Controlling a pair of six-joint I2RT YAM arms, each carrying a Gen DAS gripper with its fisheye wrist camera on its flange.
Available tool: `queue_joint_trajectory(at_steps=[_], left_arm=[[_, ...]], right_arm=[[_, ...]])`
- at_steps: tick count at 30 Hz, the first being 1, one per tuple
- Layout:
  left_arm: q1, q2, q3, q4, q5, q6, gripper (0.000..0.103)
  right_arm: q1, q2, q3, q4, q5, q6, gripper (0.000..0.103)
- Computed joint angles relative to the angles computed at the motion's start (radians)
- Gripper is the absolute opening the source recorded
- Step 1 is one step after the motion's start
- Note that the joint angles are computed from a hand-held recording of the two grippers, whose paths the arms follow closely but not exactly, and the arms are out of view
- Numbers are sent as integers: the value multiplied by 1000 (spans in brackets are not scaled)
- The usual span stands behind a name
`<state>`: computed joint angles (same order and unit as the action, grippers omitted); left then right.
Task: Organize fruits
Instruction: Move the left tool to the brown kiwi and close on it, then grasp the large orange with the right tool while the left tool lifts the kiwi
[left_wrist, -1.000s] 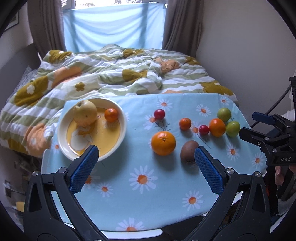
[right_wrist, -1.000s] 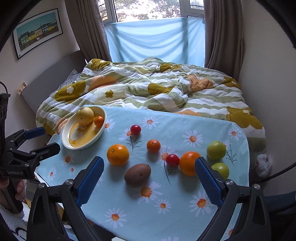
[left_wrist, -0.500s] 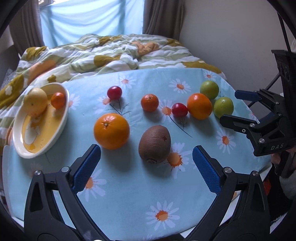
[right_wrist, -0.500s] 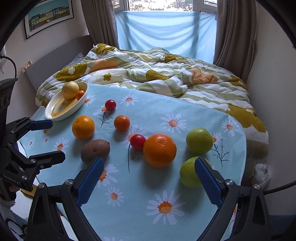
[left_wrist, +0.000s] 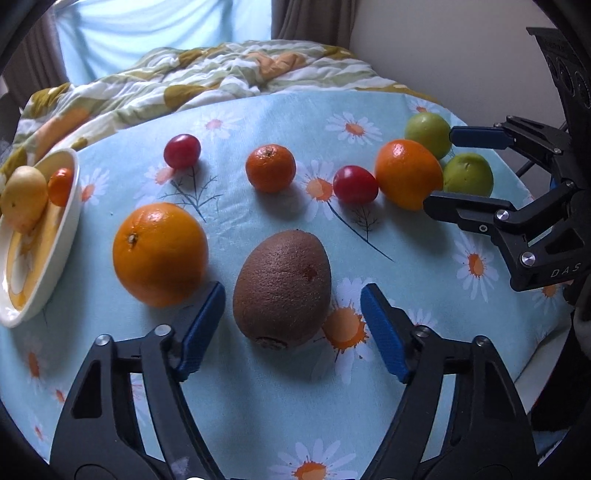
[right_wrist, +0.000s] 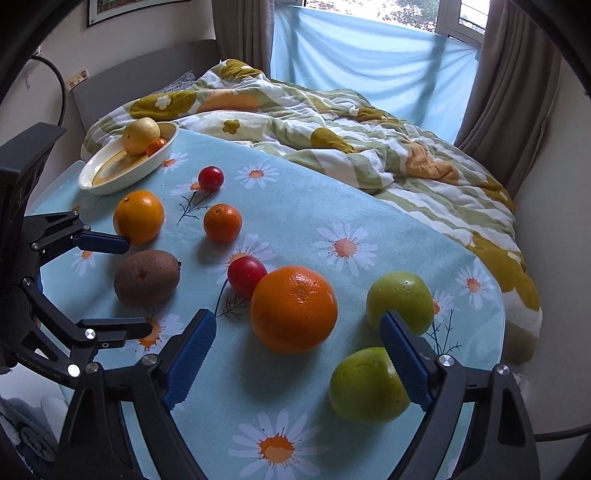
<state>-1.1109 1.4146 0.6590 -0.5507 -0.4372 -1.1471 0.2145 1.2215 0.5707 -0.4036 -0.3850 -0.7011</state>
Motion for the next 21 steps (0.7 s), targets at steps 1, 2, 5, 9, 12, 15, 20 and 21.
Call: queue_joint_trajectory(at_steps=[1, 2, 5, 9, 12, 15, 20, 21], left_arm=[[4, 8, -2, 7, 4, 4, 80], [7, 13, -6, 15, 6, 7, 80], [13, 20, -6, 21, -1, 22, 73], [24, 33, 11, -4, -13, 43, 58], [29, 29, 10, -4, -10, 53, 56], [28, 28, 9, -4, -9, 51, 55], [21, 13, 2, -10, -9, 37, 53], [17, 11, 0, -12, -9, 33, 53]], right_arm=[[2, 12, 2, 7, 2, -8, 85], [5, 23, 5, 13, 5, -14, 84], [11, 50, 10, 28, 13, -23, 81], [19, 86, 24, 34, 18, -30, 77], [25, 99, 29, 36, 23, -37, 75], [33, 106, 33, 35, 24, -44, 74], [63, 119, 32, 37, 46, -62, 67], [70, 122, 31, 41, 52, -64, 66]])
